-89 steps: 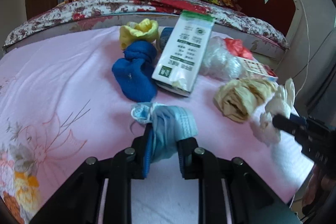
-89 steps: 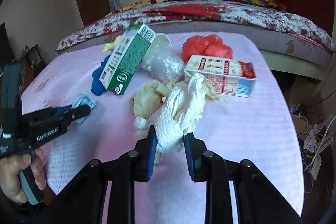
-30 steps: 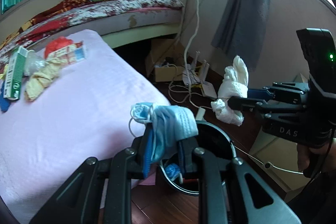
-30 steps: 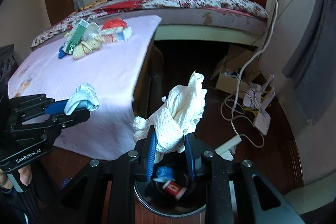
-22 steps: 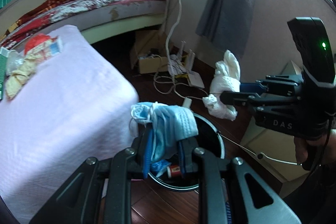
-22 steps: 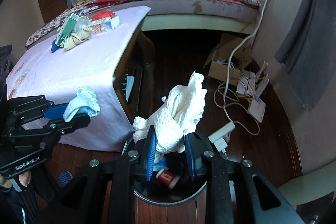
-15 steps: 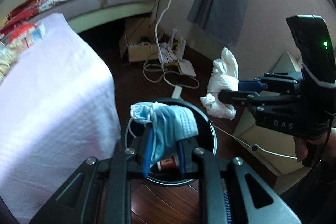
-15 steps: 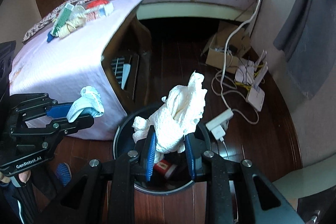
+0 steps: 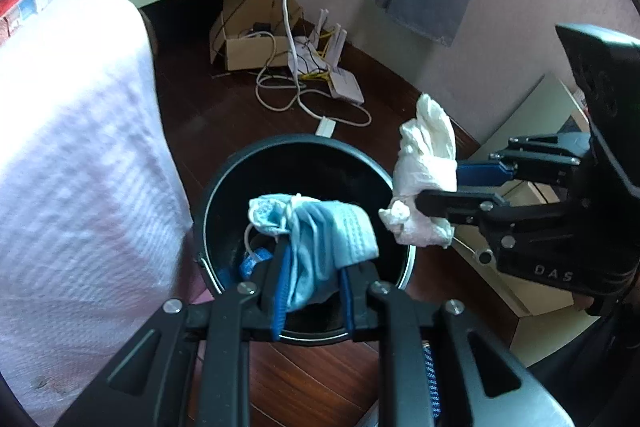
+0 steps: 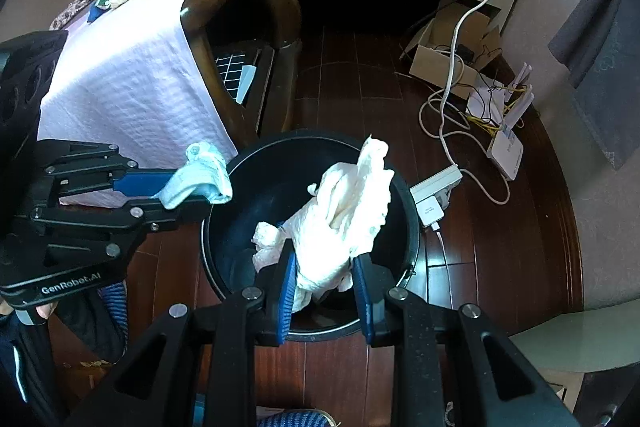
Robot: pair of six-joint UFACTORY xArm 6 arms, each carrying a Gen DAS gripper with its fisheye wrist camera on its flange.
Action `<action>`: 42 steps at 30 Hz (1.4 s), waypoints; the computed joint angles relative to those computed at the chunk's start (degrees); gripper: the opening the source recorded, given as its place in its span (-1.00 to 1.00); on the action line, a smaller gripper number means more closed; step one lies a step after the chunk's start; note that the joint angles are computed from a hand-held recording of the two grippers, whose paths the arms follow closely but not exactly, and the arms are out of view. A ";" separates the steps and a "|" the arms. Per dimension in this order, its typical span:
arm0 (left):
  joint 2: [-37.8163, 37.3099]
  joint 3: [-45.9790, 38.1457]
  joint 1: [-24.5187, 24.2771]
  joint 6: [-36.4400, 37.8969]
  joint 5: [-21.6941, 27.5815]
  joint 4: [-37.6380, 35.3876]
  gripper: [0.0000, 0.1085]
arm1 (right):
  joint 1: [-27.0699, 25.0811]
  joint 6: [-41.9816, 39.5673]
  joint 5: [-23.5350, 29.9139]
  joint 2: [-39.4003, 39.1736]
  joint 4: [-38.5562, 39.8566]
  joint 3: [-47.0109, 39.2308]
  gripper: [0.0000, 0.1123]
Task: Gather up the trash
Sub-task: 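Carry the tissue and sock over the bin and open both tools, then move both tools back over the table toward the remaining trash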
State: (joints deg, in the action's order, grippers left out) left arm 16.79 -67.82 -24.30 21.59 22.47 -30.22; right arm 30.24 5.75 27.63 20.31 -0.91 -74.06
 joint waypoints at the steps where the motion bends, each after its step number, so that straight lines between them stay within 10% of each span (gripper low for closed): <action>1: 0.29 -0.30 0.03 0.47 0.50 -0.49 -0.56 | -0.01 -0.13 0.10 0.24 0.17 -0.22 -0.50; 3: 0.98 -0.98 0.10 2.04 1.44 -2.43 -0.19 | -0.05 0.33 0.57 0.97 -0.46 -1.15 -0.40; 6: 0.77 0.94 -0.01 -4.05 -3.17 3.22 0.58 | -0.31 4.98 3.58 2.88 -5.07 -3.45 0.46; 42: -6.61 6.88 4.78 -36.87 -8.81 37.20 0.88 | 0.15 12.75 4.82 2.71 -13.46 -8.29 0.77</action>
